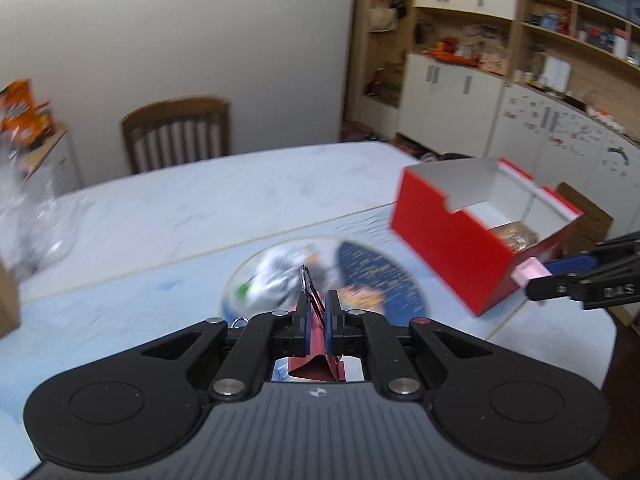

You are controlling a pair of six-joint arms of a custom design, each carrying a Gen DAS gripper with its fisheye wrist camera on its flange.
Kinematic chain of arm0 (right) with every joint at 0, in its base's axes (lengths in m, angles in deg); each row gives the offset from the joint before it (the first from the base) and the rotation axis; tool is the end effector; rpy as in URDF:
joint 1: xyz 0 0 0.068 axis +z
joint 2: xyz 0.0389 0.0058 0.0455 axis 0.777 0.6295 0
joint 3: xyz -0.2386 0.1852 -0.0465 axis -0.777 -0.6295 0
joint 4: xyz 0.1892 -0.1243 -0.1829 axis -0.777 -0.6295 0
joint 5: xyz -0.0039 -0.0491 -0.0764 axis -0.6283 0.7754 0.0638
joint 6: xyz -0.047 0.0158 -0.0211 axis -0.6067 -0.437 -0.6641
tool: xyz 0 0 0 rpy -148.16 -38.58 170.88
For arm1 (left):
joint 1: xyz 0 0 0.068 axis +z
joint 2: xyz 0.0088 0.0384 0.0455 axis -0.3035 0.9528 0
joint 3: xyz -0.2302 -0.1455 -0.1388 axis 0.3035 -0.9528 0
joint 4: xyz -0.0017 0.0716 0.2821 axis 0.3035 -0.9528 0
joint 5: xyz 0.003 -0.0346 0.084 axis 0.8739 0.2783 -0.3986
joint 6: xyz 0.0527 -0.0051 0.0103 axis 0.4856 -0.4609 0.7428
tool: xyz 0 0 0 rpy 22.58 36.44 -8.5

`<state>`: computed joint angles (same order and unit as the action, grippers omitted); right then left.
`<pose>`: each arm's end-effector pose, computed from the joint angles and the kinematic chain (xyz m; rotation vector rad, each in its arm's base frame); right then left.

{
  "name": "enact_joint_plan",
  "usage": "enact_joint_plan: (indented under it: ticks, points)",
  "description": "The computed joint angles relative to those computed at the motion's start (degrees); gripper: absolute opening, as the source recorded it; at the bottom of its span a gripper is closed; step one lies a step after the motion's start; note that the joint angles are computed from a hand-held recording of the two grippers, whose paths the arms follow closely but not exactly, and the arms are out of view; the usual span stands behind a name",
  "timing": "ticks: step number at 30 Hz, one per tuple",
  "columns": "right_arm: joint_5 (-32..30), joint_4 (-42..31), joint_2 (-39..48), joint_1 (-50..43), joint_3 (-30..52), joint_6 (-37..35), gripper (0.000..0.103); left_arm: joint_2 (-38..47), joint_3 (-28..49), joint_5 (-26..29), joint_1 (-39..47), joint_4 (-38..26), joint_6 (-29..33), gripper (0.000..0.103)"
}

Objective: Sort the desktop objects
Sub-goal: 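Carry the pink binder clip and pink tray into the red shoebox with both tools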

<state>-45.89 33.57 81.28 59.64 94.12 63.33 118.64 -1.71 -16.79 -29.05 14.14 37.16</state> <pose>0.2521 0.0368 0.1863 0.0833 2.3962 0.1166 0.3316 -0.0786 0.1826 0.6114 2.1607 -0.3788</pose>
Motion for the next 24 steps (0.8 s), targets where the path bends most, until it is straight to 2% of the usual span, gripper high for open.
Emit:
enact_joint_plan:
  ticks: [7,15,24]
  points:
    - [-4.6,-0.4,-1.5,-9.3,1.2,-6.9,0.040,2.4,4.6,-2.2,-8.9,0.8,-2.0,0.005]
    - [-12.1,-0.2,1.3,-21.1,3.7,-15.7,0.040,8.4,12.3,-6.9,-18.2,1.1,-4.8,0.005]
    - [-19.0,-1.0,8.6,-31.1,8.9,-24.1,0.040,18.5,25.4,-10.9,-25.3,-3.6,-6.7,0.005]
